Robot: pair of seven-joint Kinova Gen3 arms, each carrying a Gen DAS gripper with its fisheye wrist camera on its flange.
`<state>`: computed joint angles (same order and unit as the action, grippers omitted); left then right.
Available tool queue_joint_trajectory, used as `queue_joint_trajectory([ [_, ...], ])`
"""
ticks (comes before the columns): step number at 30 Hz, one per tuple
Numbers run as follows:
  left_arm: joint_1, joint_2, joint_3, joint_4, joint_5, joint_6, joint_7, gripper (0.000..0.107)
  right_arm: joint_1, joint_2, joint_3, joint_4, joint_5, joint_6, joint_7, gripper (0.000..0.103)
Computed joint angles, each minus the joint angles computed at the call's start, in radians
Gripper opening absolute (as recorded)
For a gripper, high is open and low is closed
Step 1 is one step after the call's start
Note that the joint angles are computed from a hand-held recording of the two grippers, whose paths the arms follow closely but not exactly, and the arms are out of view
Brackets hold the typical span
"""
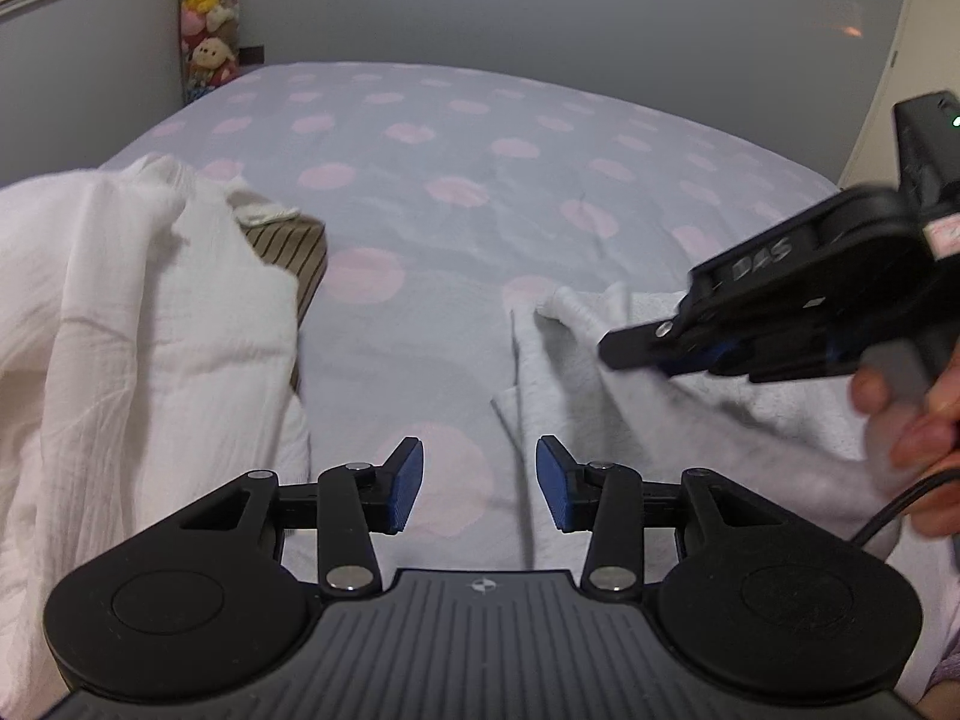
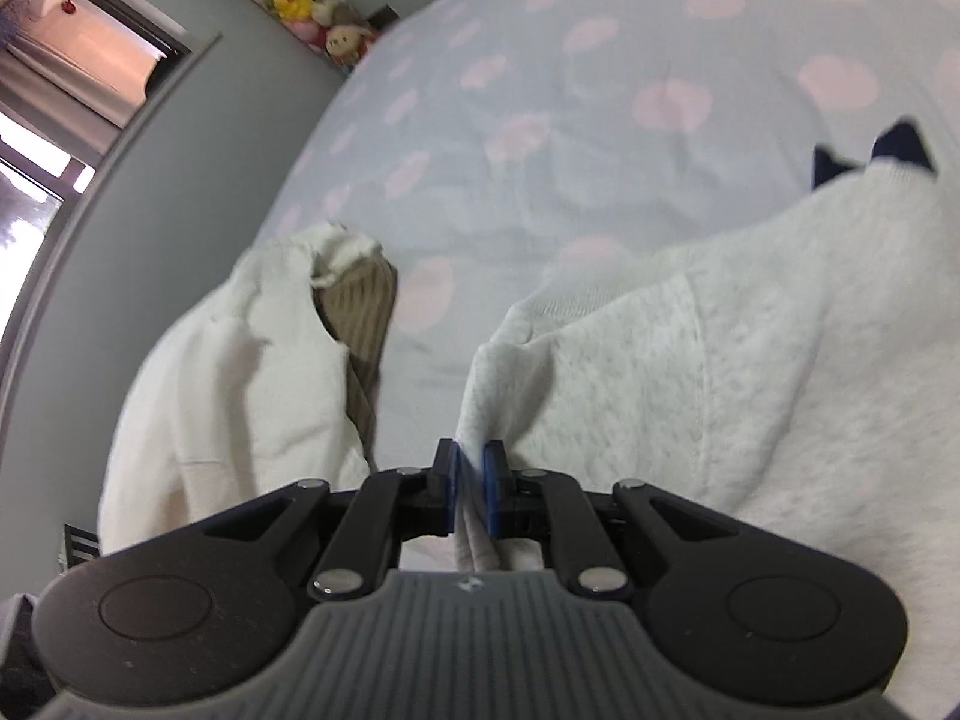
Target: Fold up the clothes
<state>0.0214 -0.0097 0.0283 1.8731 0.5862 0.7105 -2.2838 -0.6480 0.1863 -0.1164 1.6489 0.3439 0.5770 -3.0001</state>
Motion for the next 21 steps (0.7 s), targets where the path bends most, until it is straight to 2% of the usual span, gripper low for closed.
queue_joint_trajectory([
  [9, -0.013, 0.007, -0.001, 0.005, -0.013, 0.021, 0.014, 0.039, -0.022, 0.087, 0.032, -0.013, -0.023, -0.025, -0.016, 0.012],
  [10, -0.013, 0.001, -0.002, 0.005, -0.017, 0.024, 0.017, 0.039, -0.022, 0.087, 0.034, -0.014, -0.028, -0.026, -0.012, 0.017],
  [12, -0.011, -0.014, -0.003, 0.004, -0.027, 0.031, 0.031, 0.039, -0.037, 0.067, 0.045, -0.006, -0.013, -0.040, -0.024, 0.017],
  [14, -0.006, -0.036, -0.006, 0.003, -0.038, 0.039, 0.043, 0.039, -0.054, 0.032, 0.051, 0.005, 0.021, -0.058, -0.041, 0.025],
  [16, 0.001, -0.057, -0.010, 0.001, -0.049, 0.047, 0.055, 0.039, -0.063, -0.006, 0.049, 0.015, 0.062, -0.069, -0.060, 0.027],
  [21, 0.023, -0.105, -0.025, -0.016, -0.061, 0.087, 0.078, 0.043, -0.077, -0.119, -0.001, 0.056, 0.208, 0.005, -0.137, 0.027],
])
